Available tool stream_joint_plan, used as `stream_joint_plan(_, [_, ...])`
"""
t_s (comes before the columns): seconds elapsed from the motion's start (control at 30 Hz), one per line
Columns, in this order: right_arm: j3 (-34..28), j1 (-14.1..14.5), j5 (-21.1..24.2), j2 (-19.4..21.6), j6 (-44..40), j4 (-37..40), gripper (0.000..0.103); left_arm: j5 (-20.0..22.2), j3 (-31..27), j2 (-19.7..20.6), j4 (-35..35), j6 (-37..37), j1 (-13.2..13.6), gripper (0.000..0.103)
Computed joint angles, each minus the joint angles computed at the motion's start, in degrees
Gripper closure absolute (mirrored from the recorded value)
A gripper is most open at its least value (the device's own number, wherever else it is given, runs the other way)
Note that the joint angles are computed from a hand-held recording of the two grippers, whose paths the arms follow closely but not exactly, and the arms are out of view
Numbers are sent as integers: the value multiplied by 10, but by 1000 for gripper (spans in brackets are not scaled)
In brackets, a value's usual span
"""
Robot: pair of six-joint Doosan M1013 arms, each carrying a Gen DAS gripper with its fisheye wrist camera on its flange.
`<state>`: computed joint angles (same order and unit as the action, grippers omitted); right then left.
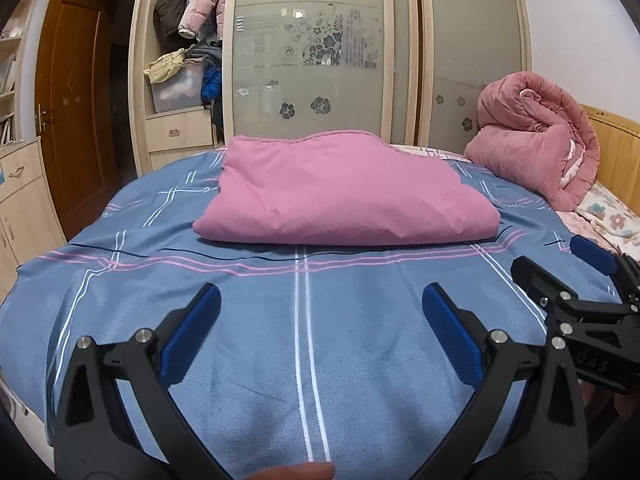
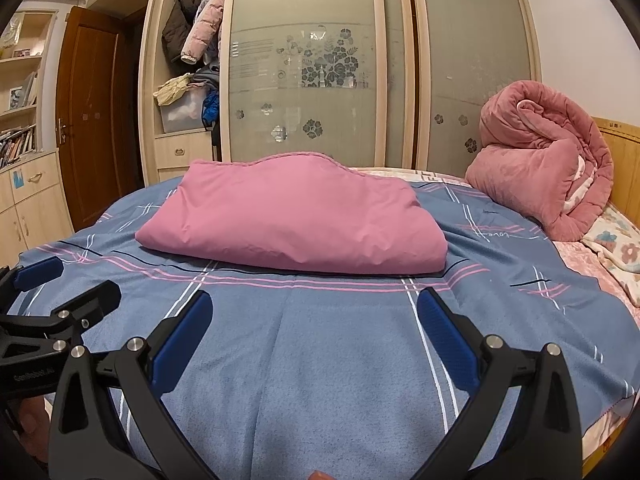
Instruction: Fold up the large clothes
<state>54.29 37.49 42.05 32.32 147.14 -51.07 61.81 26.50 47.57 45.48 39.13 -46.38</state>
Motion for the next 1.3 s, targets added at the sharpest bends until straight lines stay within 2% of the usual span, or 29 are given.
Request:
stream_joint_plan(1.2, [0, 0, -4, 1, -5, 4, 1, -6, 6, -2, -9, -3, 3, 2])
stream_joint_plan(1.3, [1, 0, -4, 1, -4, 3, 1, -8, 7, -4, -29, 0, 6, 2])
